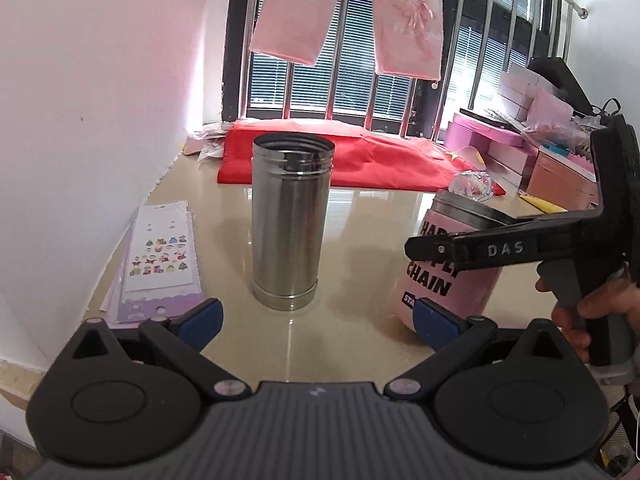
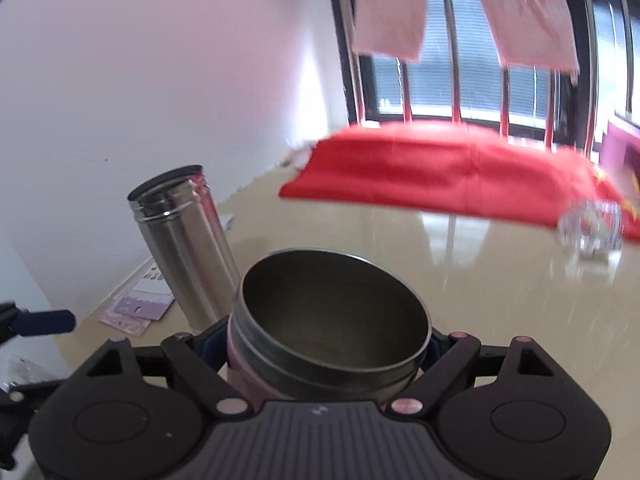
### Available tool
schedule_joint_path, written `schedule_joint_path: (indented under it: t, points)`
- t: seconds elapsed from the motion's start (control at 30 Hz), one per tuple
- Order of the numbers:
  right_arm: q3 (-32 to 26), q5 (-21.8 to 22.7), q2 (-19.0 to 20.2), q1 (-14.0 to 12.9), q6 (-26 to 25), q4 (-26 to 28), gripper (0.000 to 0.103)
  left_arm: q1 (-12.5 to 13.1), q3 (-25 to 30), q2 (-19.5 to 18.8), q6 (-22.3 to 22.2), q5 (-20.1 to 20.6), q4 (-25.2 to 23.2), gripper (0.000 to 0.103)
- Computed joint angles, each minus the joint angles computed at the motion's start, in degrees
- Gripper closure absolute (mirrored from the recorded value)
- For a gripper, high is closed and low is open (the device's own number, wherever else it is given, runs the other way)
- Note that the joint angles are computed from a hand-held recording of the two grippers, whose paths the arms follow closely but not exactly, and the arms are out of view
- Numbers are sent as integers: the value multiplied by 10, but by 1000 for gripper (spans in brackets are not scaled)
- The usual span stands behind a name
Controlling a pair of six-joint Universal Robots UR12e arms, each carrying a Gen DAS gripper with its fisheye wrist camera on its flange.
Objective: Flip cup upright
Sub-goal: 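Lift the pink cup with the right gripper and rotate it rim-up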
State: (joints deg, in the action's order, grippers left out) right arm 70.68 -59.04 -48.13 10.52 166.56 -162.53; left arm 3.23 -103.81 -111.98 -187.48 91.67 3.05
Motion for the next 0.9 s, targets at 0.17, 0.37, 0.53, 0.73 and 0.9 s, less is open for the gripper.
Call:
schedule_joint_path:
  t: [0.17,0.37,0.53,0.73,0.9]
  points:
    - [6,-35,7,9,-47,-78,15,-5,2,1,0,11,-6,0]
    - [-11,-63,25,21,-95,-129,15,-8,8,-3,-6,14,-6,0]
    - [-28,-66,42,22,-94,-127,15,-10,11,-5,-4,14,-9,0]
    - [-21,-52,50,21,-108,-151,15,-9,13,-5,-6,15,-11,0]
    - [-24,-28,47,15,-82,-126,2,-11,12,-4,-4,14,-8,0]
